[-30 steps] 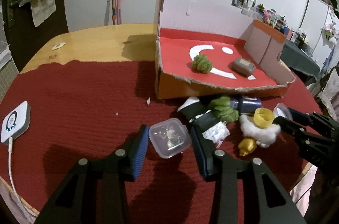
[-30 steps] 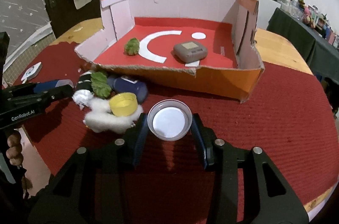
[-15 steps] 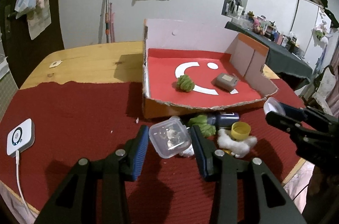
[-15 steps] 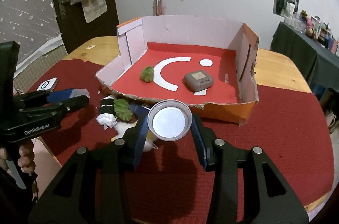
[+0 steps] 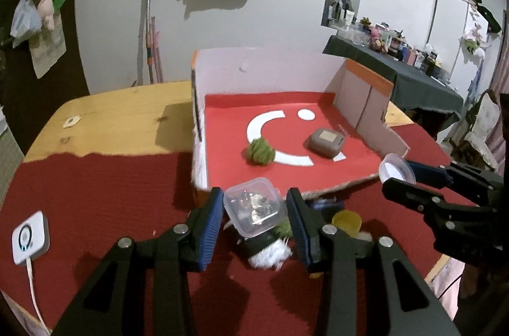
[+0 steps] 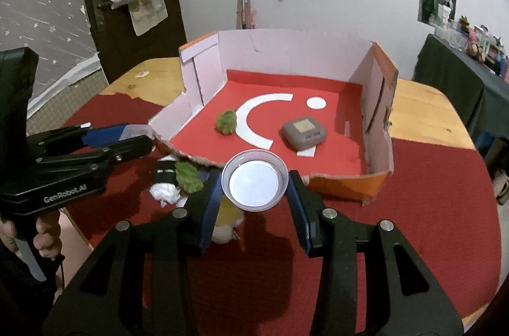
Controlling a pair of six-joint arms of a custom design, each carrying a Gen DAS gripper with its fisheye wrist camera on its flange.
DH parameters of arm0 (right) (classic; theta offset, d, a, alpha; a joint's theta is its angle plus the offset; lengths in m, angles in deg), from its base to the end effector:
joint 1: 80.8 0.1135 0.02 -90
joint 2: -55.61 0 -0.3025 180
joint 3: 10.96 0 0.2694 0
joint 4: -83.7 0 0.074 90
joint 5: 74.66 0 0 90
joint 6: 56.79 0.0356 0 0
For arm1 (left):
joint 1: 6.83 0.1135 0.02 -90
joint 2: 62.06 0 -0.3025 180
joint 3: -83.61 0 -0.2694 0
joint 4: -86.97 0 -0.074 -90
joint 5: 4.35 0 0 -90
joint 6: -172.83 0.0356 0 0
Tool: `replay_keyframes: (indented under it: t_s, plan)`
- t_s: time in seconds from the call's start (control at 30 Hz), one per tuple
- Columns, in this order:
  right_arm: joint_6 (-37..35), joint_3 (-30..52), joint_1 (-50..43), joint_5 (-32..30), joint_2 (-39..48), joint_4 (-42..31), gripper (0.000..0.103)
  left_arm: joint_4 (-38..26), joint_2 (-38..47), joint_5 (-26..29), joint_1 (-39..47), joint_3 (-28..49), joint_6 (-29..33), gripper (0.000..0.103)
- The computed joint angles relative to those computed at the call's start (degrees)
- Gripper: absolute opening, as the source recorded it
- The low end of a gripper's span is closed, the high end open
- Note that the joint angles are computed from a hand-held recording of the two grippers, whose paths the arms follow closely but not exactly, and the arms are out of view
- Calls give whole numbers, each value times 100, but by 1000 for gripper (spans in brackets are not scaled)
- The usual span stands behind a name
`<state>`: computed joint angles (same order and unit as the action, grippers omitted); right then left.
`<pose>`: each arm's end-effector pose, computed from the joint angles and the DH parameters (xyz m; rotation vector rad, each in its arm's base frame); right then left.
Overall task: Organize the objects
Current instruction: 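Grasp the clear plastic box with the left gripper while the right gripper grasps the clear round lid, then carry the clear box and round lid into the box with both grippers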
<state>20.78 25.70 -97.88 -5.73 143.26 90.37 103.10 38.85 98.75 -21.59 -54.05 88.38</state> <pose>0.2464 -0.0623 0.1315 -0.0859 2.2848 0.1654 0.2860 -0.0837 0.1073 0.5222 2.2528 -0.3460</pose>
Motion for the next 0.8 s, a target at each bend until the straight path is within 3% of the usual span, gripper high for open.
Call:
replay_keyframes:
  t_s: [0.8]
  plan:
    - [-324, 1954, 13, 13, 1599, -1462, 39, -1663, 1364, 142, -339, 2040, 180, 43]
